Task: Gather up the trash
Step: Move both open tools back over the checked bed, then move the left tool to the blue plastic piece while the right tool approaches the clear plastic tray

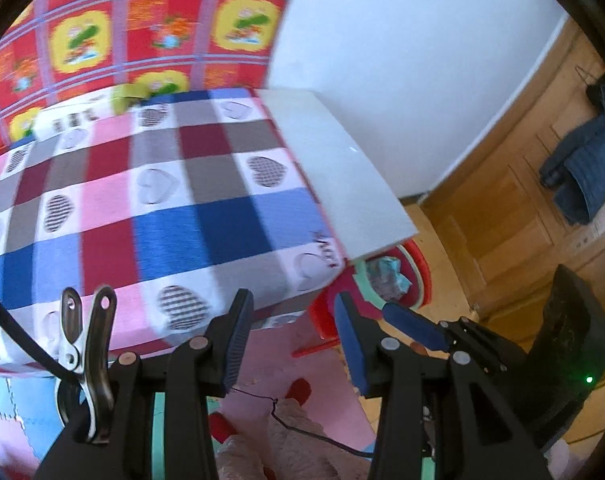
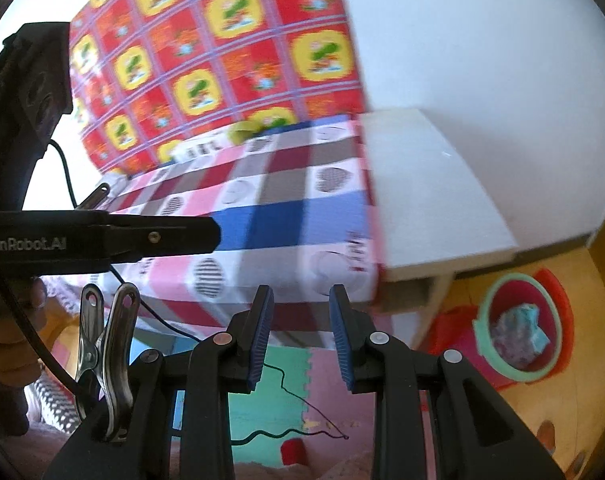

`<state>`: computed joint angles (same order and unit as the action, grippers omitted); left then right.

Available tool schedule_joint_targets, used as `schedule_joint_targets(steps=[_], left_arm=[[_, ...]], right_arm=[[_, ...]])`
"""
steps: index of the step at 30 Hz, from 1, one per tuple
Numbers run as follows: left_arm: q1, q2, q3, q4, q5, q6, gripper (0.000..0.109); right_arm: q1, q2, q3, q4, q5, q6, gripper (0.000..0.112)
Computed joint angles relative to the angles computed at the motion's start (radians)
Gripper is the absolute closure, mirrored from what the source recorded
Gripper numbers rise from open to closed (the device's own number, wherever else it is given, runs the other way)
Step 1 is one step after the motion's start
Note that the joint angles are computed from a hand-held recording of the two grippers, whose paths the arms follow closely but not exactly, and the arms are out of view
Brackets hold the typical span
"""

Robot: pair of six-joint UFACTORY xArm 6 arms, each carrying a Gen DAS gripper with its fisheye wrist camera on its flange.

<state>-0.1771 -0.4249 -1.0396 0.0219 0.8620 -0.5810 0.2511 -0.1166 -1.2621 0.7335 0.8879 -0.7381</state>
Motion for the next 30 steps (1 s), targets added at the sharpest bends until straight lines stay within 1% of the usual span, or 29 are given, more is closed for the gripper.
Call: schedule_joint_targets(steps=[5,8,10,13,18,22,30], left_arm=[[0.079,-0.124,0.074,0.028,0.053,-0.026,0.065],[0.127,-0.177,0.093,0.036,0.093,-0.039,0.065],[0.169,-0.211,0.102,0.031,0.108,-0.041,0.065],[0.220,-0.238,0.104,0.058,0.131,-0.053,0.065],[0.317,-0.255,0.096,0.082,0.169,-0.073,0.065],[0.390,-0.247,0.069,0.091,0.197,-0.069,0.065],[0.525,-0.233,0.045,0.124,0.208,-0.090,0.065]], right_arm=[[0.069,-0.005,-0.020,0.029,0.022,0.014,0.082],[0.121,0.006,-0.047,0.021,0.023,0.018,0.082],[0.142,0.022,-0.076,0.032,0.045,0.005,0.082],[0.175,0.060,-0.137,0.046,0.081,-0.012,0.082],[0.225,0.155,-0.279,0.056,0.150,-0.023,0.082],[0.258,0.250,-0.424,0.046,0.214,-0.033,0.082],[0.300,0.472,-0.741,0.043,0.320,-0.029,0.082]])
